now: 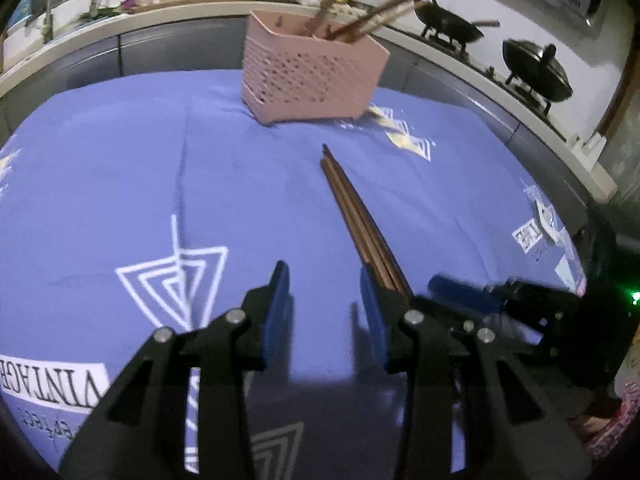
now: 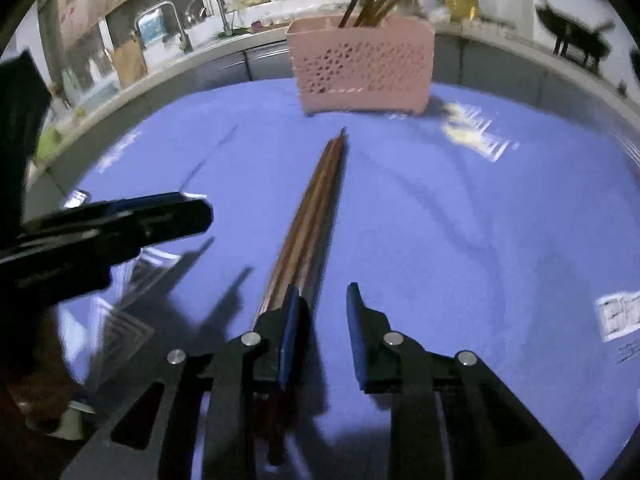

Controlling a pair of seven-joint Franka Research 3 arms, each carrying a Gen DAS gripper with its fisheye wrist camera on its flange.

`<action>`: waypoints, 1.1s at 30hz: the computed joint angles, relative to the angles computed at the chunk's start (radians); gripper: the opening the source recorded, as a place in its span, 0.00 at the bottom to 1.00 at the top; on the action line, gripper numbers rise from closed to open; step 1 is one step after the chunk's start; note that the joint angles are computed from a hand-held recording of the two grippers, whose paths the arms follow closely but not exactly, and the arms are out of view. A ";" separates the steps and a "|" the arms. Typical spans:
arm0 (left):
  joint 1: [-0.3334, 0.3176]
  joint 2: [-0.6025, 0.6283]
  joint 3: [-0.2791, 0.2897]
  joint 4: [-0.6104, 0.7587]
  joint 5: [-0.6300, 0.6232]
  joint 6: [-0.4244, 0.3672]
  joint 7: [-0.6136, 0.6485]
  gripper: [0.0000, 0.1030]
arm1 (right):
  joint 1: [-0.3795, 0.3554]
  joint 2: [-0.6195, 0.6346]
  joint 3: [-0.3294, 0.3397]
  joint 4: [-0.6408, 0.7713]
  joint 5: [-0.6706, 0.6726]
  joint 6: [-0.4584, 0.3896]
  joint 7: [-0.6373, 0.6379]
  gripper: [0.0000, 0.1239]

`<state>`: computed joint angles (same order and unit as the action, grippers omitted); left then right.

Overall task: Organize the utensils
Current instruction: 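Move both open grippers back down to the chopstick pile, then close the left gripper on a brown chopstick while the right gripper grasps another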

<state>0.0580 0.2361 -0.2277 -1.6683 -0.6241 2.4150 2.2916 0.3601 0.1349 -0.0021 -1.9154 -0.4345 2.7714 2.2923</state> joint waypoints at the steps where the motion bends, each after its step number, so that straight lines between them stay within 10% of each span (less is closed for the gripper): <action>1: -0.006 -0.002 0.000 -0.006 0.014 0.003 -0.003 0.34 | 0.010 0.001 -0.013 0.007 -0.053 -0.018 0.037 0.20; 25: -0.106 0.026 -0.007 -0.035 0.404 0.147 -0.203 0.34 | -0.096 -0.077 0.007 -0.140 -0.046 0.196 0.182 0.20; 28: -0.088 0.039 -0.018 -0.012 0.387 0.128 -0.184 0.10 | -0.089 -0.066 0.006 -0.129 -0.020 0.193 0.143 0.20; 33: -0.060 0.034 -0.008 -0.017 0.372 0.119 -0.178 0.07 | -0.077 -0.032 0.001 -0.081 0.042 0.177 0.043 0.20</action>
